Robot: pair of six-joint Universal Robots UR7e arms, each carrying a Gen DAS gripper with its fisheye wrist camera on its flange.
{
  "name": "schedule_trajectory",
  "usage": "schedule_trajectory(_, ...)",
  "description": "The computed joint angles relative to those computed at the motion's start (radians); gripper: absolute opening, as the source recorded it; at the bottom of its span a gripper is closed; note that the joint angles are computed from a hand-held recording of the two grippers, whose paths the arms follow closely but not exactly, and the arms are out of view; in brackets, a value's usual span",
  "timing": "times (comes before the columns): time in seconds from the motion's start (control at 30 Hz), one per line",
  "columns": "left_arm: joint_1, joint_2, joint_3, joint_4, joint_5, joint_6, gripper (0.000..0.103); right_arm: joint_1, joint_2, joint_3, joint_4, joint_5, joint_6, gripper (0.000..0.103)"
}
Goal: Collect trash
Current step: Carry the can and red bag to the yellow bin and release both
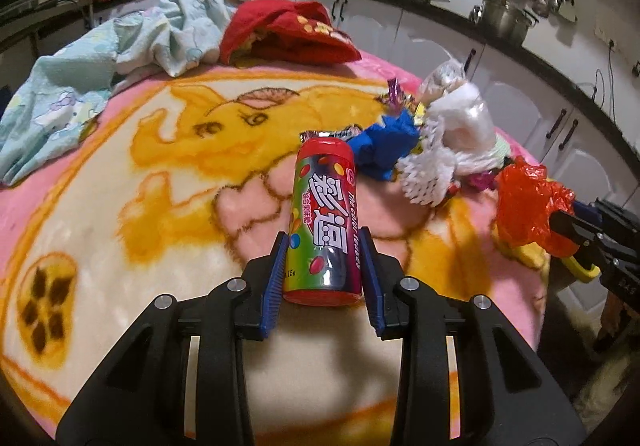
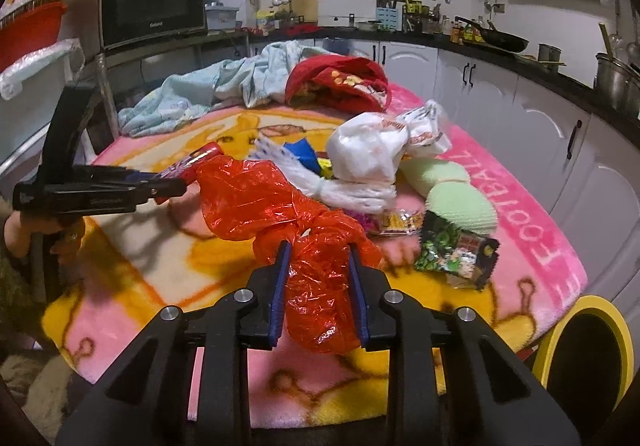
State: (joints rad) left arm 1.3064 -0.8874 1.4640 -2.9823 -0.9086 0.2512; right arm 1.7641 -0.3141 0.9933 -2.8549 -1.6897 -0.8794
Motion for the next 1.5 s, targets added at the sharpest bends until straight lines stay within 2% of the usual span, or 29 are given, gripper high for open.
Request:
schedule_trajectory(0.2, -0.043, -0.015, 0.037, -0.074, -0.021, 0.032, 0.027, -0.003, -0.05, 0.029, -0.024, -0.001, 0.056, 0.026)
schedule_trajectory(0.47, -0.092, 0.027, -0.007, -0.087, -0.08, 0.073, 0.027, -0.016, -0.11, 0.065, -0.097, -0.014, 0.08, 0.026)
schedule_trajectory(0.93, -0.152, 0.19, -0.188, -0.038, -0.209, 0.127, 0.027, -0.057, -0.168, 0.058, -0.18, -0.056, 0.138, 0.026)
schedule_trajectory(1.23, -0.172, 0.297, -0.32, 0.046, -0.273, 0.14, 0.027, -0.096, -0.191, 0.05, -0.22, -0.078, 0.18, 0.026)
schedule_trajectory(1.5, -0.179, 0.407, -0.464, 0.132, -0.336, 0.134, 0.027, -0.134, -0.2, 0.044, -0.274, -0.114, 0.181, 0.026)
